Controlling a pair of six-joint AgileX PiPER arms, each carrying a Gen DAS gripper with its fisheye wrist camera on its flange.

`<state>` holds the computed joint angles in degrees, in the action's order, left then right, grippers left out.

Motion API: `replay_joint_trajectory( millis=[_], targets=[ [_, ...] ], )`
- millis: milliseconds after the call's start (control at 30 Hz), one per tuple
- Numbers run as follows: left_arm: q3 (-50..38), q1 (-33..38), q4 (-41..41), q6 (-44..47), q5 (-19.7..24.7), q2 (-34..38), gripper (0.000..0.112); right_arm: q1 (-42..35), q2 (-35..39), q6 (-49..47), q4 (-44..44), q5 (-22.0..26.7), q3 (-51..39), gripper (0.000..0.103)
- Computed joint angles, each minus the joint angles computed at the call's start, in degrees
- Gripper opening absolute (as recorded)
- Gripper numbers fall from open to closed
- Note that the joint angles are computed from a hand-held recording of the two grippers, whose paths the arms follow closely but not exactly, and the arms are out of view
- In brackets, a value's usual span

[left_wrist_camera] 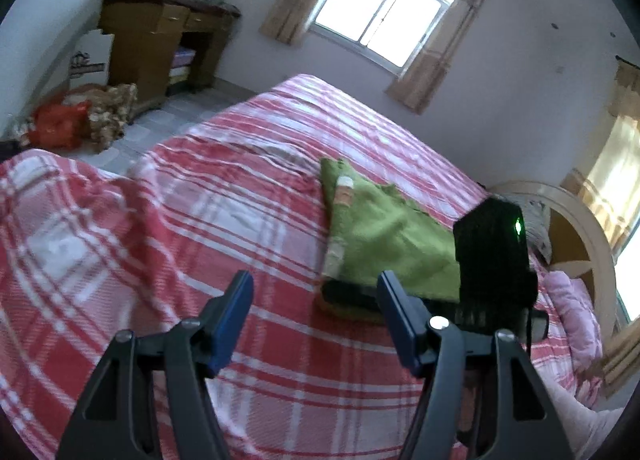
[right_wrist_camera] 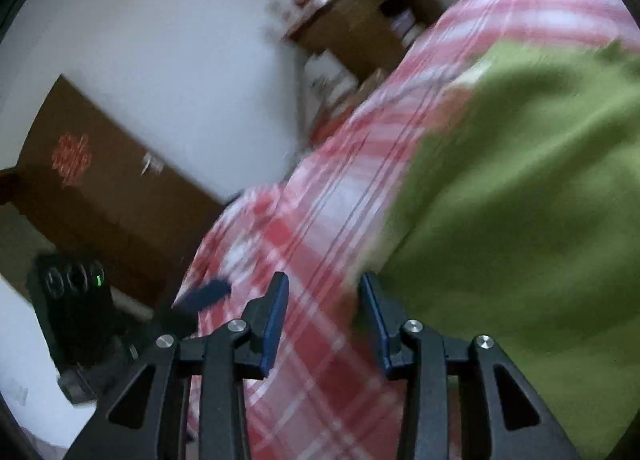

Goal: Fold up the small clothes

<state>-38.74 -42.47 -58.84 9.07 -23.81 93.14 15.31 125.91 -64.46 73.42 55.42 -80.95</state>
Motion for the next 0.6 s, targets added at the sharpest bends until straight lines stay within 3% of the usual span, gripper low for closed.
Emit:
replay_joint_trajectory(
  millis=[67, 133, 267, 433, 533, 600],
  targets=[
    [0.29, -0.02, -0.95, 0.82, -0.38, -0.28, 0.068, -1.51, -0.02, -0.64, 1.43, 2.71, 1.46, 0.039],
    [0.17, 0.08, 1.32, -1.68, -0.81, 0.33, 0.077, -4.21, -1.48, -1.61, 2.93, 4.14, 3.60, 0.039],
    [-2.85, -0.47, 3.66, -2.78, -0.18, 3.46, 0.078, -10.62, -9.40, -8.77, 5.06, 1.27, 11.95, 0.039],
    [-11.37, -1.45, 4.11, -0.86, 3.96, 10.74, 0.078, -17.61, -21.67, -19.93, 8.94, -15.42, 23.86, 0.039],
    [-18.55, -2.00, -9.11, 12.42, 4.78, 16.40, 0.078, -22.28, -25.53, -26.29, 11.13, -22.09, 28.38, 0.039],
    [-21.67, -1.75, -12.87, 15.92, 4.92, 18.94, 0.078, -24.24, -26.39, -27.61, 9.79, -25.07, 29.49, 0.039]
  ],
)
